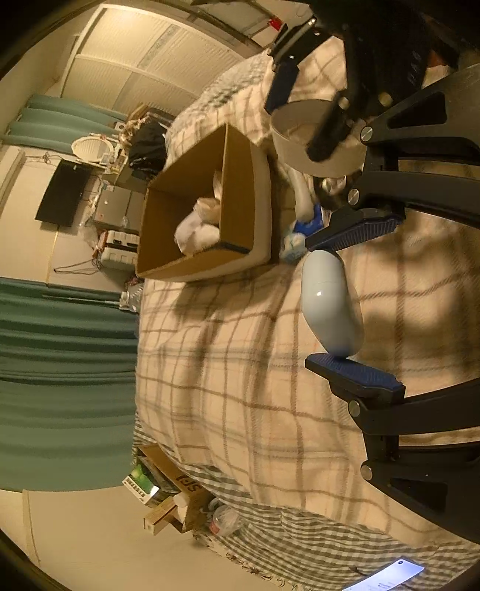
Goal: Organize objects
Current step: 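Grasp the white paper tube roll with the right tool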
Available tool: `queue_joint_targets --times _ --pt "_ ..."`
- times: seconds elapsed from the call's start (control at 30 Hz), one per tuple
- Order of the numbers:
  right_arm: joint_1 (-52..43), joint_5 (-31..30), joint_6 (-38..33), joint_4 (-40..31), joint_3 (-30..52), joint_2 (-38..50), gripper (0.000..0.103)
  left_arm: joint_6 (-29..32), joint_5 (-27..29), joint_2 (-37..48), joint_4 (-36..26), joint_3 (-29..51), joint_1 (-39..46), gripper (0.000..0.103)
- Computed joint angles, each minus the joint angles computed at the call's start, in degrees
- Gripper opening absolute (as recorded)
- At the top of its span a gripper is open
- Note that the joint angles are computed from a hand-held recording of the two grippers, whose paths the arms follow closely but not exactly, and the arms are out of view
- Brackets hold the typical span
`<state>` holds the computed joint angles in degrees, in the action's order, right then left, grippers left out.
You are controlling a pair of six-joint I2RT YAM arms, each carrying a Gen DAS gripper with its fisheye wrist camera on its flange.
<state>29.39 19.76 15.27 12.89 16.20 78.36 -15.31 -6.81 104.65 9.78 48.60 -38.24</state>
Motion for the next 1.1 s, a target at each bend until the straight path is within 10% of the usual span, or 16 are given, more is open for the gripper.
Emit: queue_joint_targets --times 0.37,0.4,0.47,0.77,0.9,1.1 --pt "-1.86 0.01 0.56 -18.94 -0.85 -25.01 0.075 -1.14 -0.52 -6.37 -4.77 1.26 -3.67 0.058" --pt "-2.23 0.04 0.15 -20.2 -0.56 -26.55 0.042 -1.12 -0.38 -6.27 -5.11 1.7 -3.66 0.058" --pt "-4.49 -2.02 -1.5 -22.07 0.43 -28.28 0.017 -0.96 -0.35 -5.76 -6.6 3.73 -3.89 0.058" --pt "-14.87 -10.07 -5.47 -13.1 -1.09 -17.61 0.017 -0.74 -0.22 1.13 -7.88 9.69 -4.35 0.058" --pt "-15.7 -12.74 -5.56 -2.39 -3.65 -6.35 0.055 -1.65 0.43 5.75 -8.0 10.93 -3.59 0.058" --pt "-15.11 -14.39 -6.29 7.96 -2.2 11.23 0.056 -1.55 0.58 10.98 -7.3 12.24 -3.36 0.058"
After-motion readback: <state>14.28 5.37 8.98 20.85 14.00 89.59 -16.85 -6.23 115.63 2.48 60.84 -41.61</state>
